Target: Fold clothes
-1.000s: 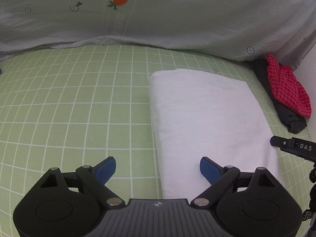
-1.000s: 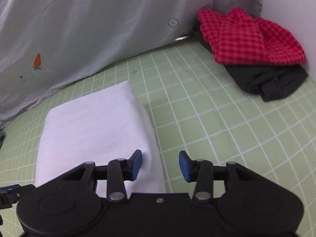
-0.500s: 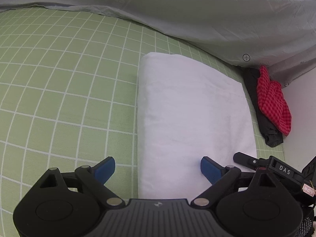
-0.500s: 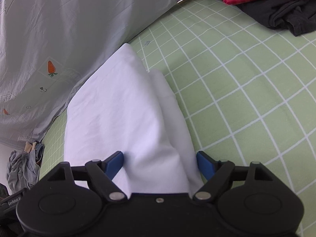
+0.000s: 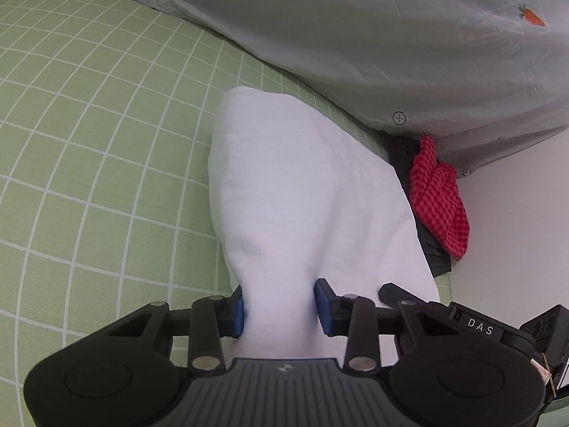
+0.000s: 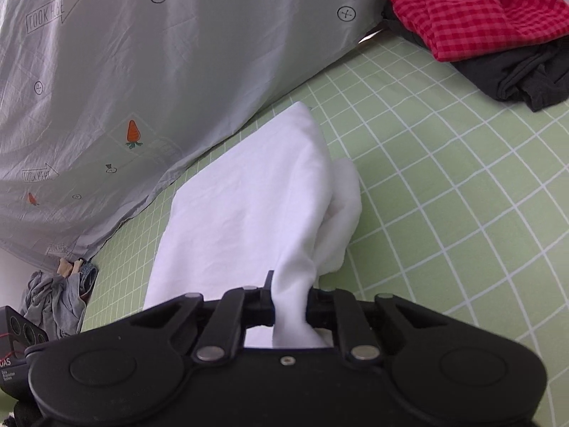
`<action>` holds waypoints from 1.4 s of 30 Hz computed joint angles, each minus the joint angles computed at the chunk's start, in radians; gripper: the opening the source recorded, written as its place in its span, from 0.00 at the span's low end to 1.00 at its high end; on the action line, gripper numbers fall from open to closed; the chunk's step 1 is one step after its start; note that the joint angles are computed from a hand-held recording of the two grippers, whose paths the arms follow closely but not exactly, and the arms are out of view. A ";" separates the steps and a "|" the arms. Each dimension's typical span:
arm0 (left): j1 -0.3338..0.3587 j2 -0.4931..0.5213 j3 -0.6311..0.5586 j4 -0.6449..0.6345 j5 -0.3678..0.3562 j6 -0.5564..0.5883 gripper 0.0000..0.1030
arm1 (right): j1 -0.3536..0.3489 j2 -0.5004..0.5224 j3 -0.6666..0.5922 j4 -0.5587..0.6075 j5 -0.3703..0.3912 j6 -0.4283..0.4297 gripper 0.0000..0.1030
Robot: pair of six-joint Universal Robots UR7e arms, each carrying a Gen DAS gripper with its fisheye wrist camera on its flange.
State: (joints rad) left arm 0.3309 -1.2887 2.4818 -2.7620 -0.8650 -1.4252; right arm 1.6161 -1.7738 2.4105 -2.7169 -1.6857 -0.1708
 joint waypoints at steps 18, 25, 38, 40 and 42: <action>0.062 0.556 -0.576 -0.347 -0.048 0.516 0.37 | -0.228 -0.204 -0.236 0.018 0.131 -0.117 0.11; 0.123 0.814 -0.952 -0.383 -0.020 0.645 0.37 | -0.263 0.031 -0.537 -0.015 0.186 -0.318 0.11; 0.221 0.950 -1.217 -0.075 0.203 0.684 0.78 | -0.218 0.434 -0.711 -0.365 -0.044 -0.602 0.65; 0.198 0.912 -1.137 -0.055 0.231 0.651 0.79 | -0.236 0.406 -0.663 -0.348 -0.020 -0.594 0.68; 0.168 0.877 -1.070 -0.005 0.253 0.604 0.79 | -0.256 0.356 -0.604 -0.329 -0.005 -0.577 0.72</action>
